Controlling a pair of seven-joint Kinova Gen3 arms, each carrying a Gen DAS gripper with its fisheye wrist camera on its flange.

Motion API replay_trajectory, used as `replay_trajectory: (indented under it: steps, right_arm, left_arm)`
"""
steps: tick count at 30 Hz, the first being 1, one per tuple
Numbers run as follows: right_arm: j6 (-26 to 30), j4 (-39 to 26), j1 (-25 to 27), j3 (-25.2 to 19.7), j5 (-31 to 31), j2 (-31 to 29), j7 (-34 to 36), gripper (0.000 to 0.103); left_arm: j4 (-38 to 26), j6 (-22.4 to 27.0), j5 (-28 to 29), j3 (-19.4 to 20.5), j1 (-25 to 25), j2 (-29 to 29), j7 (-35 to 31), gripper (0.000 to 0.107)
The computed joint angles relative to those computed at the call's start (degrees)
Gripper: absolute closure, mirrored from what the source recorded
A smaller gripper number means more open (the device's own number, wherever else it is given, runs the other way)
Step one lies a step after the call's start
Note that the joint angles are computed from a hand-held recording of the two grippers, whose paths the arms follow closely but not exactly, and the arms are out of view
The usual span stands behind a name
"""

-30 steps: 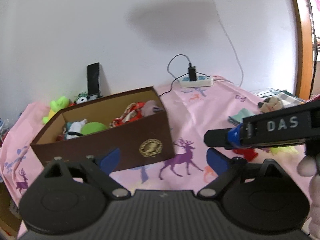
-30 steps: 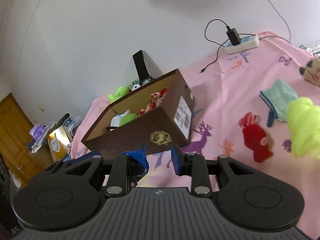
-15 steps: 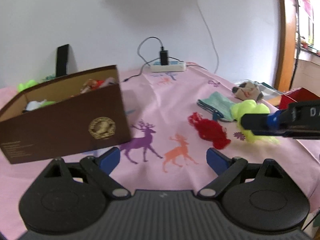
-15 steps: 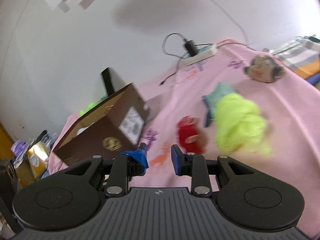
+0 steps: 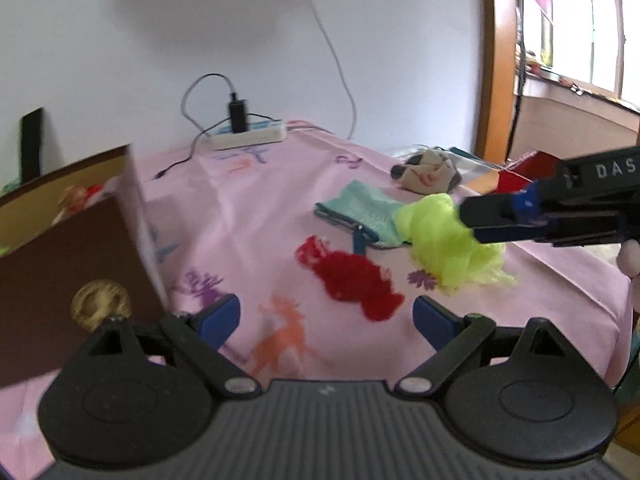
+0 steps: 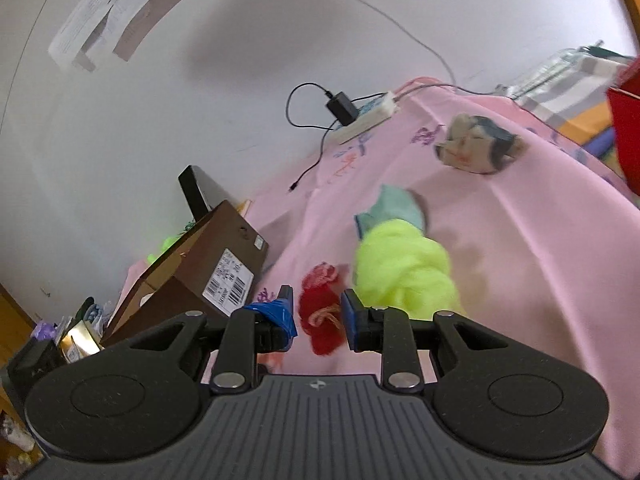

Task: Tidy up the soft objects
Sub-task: 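Withdraw the right gripper and reach toward the lime-green mesh puff, then grasp the lime-green mesh puff with the right gripper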

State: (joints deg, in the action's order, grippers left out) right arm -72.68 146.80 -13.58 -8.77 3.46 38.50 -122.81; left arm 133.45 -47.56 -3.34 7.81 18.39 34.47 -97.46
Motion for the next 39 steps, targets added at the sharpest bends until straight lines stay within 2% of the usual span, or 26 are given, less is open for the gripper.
replay_trajectory:
  steps: [3, 6, 8, 11, 13, 16, 20, 22, 25, 27, 29, 32, 35, 37, 39]
  right_arm:
    - [6.4, -4.3, 2.7, -4.8, -1.4, -0.7, 4.0, 0.094]
    - [13.3, -9.1, 1.6, -5.8, -5.2, -0.9, 7.5, 0.094]
    - [18.0, -12.3, 2.4, -7.6, -7.4, -0.3, 11.1, 0.095]
    - [24.2, -15.6, 0.3, -6.1, -9.0, -1.1, 15.7, 0.098]
    - [26.5, -17.2, -1.2, -5.0, -9.8, -1.4, 18.5, 0.098]
    - [27.9, -18.8, -2.6, -4.4, -11.7, -1.1, 21.6, 0.098]
    - [25.5, -19.9, 2.1, -8.2, -4.9, 0.6, 16.4, 0.098]
    - [25.5, -20.5, -0.1, -5.6, -3.8, 0.9, 14.1, 0.098]
    - [26.5, -20.9, -7.0, 1.2, -7.4, 0.8, 14.9, 0.100]
    - [23.3, -19.4, -7.1, 2.0, -6.4, 1.6, 14.0, 0.098]
    - [18.6, -17.0, -3.0, -0.2, -2.3, 2.6, 12.0, 0.094]
    - [11.6, -12.8, 5.0, -4.8, 4.7, 3.1, 6.6, 0.094]
    - [4.6, -8.1, 12.9, -9.6, 9.9, 3.9, 6.7, 0.093]
    - [0.0, -4.6, 17.6, -14.2, 9.1, 5.1, 10.8, 0.093]
    - [-4.7, -1.7, 18.5, -16.6, 5.0, 6.1, 13.2, 0.093]
  left_arm:
    - [-4.6, 5.8, -1.7, 0.6, -0.6, 0.6, 0.1, 0.013]
    - [-8.3, 9.1, -2.9, 1.4, -1.9, 2.3, 1.5, 0.013]
    - [-9.3, 9.5, -5.2, 2.9, -4.3, 3.3, 4.0, 0.013]
    - [-9.7, 9.6, -7.3, 3.7, -6.2, 3.8, 6.6, 0.013]
    - [-9.4, 9.1, -9.1, 4.1, -7.1, 3.9, 7.6, 0.013]
    - [-9.1, 8.3, -7.9, 2.5, -5.4, 3.9, 6.5, 0.014]
    - [-10.1, 9.4, -7.3, 1.2, -4.6, 4.4, 4.8, 0.014]
    - [-11.2, 12.0, -7.8, 1.7, -5.3, 4.3, 5.0, 0.014]
    - [-11.3, 12.4, -9.3, 2.7, -6.6, 4.3, 5.6, 0.014]
    - [-11.1, 12.0, -9.4, 2.6, -6.3, 4.3, 5.1, 0.014]
    - [-10.8, 11.6, -9.8, 2.7, -6.4, 4.2, 4.8, 0.014]
    - [-9.7, 9.4, -12.2, 3.8, -8.2, 4.2, 5.4, 0.014]
    - [-7.9, 5.7, -16.4, 5.3, -11.0, 4.3, 7.0, 0.014]
    - [-6.9, 3.5, -17.8, 5.2, -11.3, 4.4, 7.3, 0.014]
    - [-6.1, 1.8, -20.0, 5.3, -12.1, 4.5, 7.8, 0.014]
